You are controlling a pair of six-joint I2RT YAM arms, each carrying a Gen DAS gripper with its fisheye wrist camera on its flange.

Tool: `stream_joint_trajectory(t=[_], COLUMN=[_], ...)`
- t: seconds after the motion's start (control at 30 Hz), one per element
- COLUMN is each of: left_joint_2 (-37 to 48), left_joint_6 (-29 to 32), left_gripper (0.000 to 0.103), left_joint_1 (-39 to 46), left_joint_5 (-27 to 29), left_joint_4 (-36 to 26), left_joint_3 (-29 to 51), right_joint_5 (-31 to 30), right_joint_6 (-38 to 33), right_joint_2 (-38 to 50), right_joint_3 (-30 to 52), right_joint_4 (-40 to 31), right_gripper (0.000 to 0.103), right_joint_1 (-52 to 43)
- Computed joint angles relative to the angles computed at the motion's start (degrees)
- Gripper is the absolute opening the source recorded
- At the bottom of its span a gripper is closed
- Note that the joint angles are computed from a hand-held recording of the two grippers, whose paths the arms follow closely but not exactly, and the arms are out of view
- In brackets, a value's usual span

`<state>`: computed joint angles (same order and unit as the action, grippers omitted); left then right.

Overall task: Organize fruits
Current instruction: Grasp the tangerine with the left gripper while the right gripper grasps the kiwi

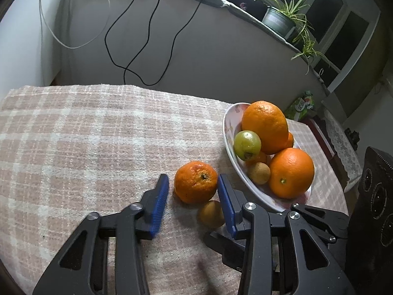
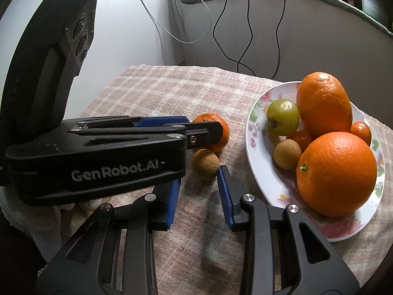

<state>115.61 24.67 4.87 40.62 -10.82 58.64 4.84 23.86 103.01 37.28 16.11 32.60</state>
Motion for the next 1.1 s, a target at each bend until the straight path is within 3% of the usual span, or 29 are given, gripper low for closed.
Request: stream_joint_trajectory(t=[0.57, 0.7, 1.1], left_joint_2=[1.20, 1.41, -0.02], left_joint_6=[-1.90, -2.34, -2.82], left_gripper=[0.031, 0.030, 0.030], left_joint_1=[2.90, 3.57, 5.40], left_joint_5=[1.34, 1.55, 1.85], left_joint_4=[1.14, 1.34, 1.34], left_joint_3=[1.64, 1.94, 1.18], right_joint_5=[6.87, 8.25, 4.16], right_joint_6=[-2.53, -3.40, -2.81], right_joint_2=[4.09, 4.92, 1.27], right_joint_3=[5.92, 7.27, 3.57], right_joint_4=[-4.61, -5.62, -2.38], right_gripper=[0.032, 0.025, 0.025], right_joint_1=[2.13, 2.43, 1.88])
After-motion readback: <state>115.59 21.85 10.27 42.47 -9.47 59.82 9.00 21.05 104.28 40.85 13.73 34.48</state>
